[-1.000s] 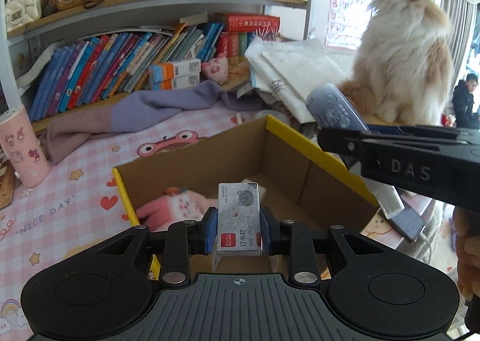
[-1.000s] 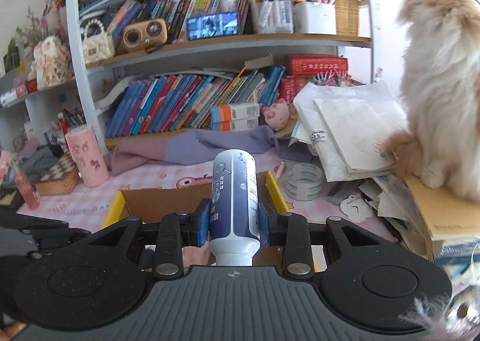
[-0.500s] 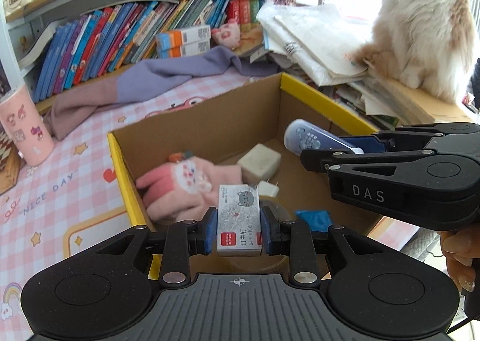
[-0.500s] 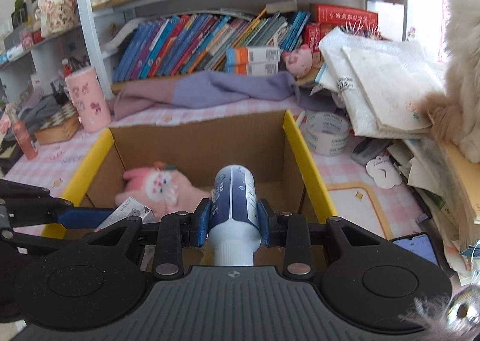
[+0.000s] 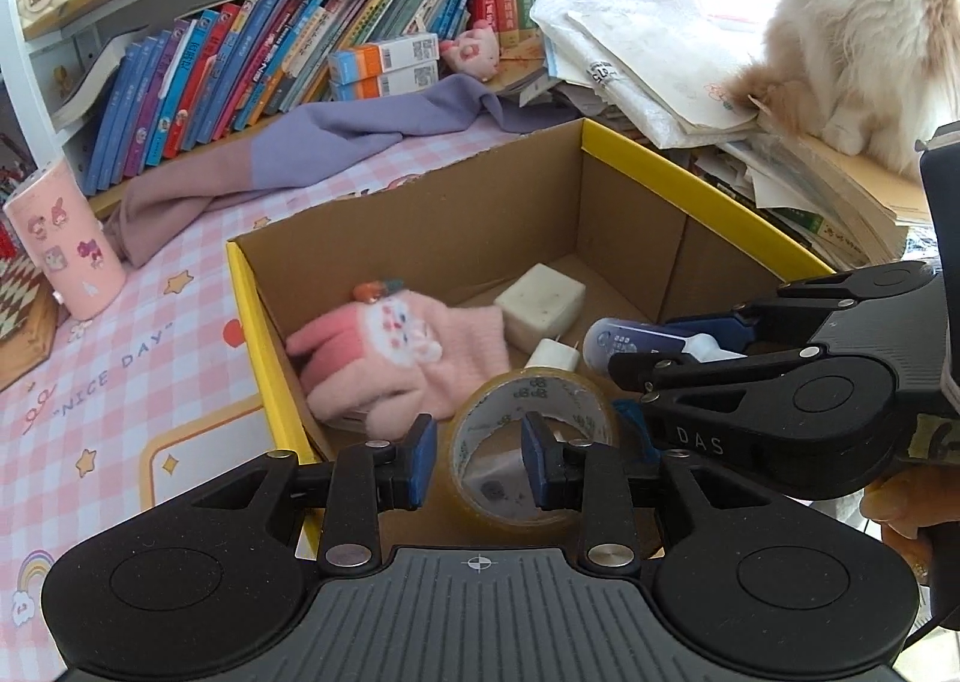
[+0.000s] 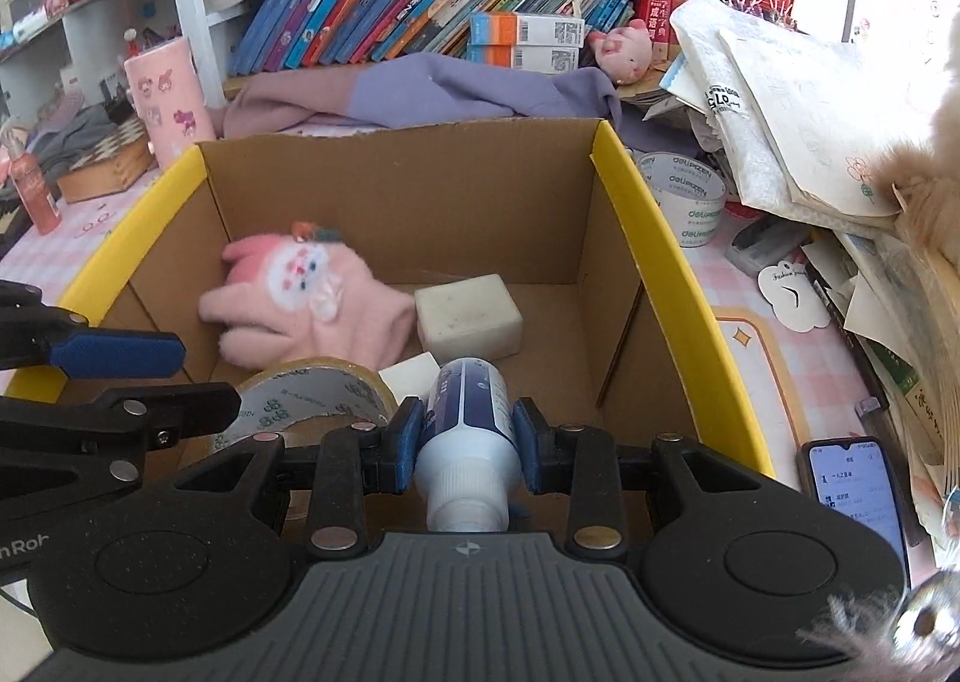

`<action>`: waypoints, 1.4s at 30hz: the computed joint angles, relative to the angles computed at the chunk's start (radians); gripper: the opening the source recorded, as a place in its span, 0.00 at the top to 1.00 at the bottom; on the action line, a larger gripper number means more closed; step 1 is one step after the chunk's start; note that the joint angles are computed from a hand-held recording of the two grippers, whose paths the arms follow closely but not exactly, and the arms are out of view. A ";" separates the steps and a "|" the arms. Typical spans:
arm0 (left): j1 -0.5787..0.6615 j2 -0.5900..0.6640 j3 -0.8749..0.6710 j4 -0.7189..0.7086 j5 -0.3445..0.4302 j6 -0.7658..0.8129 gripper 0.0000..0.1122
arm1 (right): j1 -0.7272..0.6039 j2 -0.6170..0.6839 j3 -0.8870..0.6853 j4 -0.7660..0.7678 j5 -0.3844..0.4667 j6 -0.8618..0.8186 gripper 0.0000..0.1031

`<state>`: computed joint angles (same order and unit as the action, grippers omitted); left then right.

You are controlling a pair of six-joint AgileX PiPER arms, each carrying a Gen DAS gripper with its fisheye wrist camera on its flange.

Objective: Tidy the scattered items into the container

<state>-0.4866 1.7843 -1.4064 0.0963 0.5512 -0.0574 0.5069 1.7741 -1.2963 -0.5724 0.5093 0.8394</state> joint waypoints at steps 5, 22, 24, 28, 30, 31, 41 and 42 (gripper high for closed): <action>-0.012 -0.018 0.015 0.071 -0.008 -0.072 0.53 | -0.002 -0.012 0.023 -0.032 -0.030 0.054 0.65; -0.025 -0.275 0.261 0.324 -0.169 -0.388 0.27 | 0.108 -0.215 0.160 -0.474 0.051 0.611 0.59; -0.006 -0.313 0.299 0.319 -0.184 -0.387 0.26 | 0.145 -0.235 0.175 -0.511 0.096 0.661 0.59; 0.048 -0.405 0.387 0.264 -0.201 -0.356 0.22 | 0.237 -0.264 0.201 -0.541 0.200 0.725 0.58; 0.079 -0.455 0.440 0.229 -0.208 -0.333 0.22 | 0.290 -0.270 0.209 -0.545 0.250 0.740 0.58; 0.096 -0.477 0.463 0.204 -0.207 -0.312 0.22 | 0.316 -0.271 0.210 -0.546 0.272 0.748 0.58; 0.287 -0.660 0.640 -0.040 -0.184 -0.046 0.22 | 0.576 -0.190 0.140 -0.533 0.492 0.891 0.56; 0.308 -0.678 0.655 -0.075 -0.178 -0.004 0.22 | 0.598 -0.179 0.128 -0.531 0.511 0.901 0.55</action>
<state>-0.1787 1.1064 -0.7511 0.0209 0.3737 -0.0616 1.1053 1.5947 -1.1681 -1.1038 1.0203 1.7403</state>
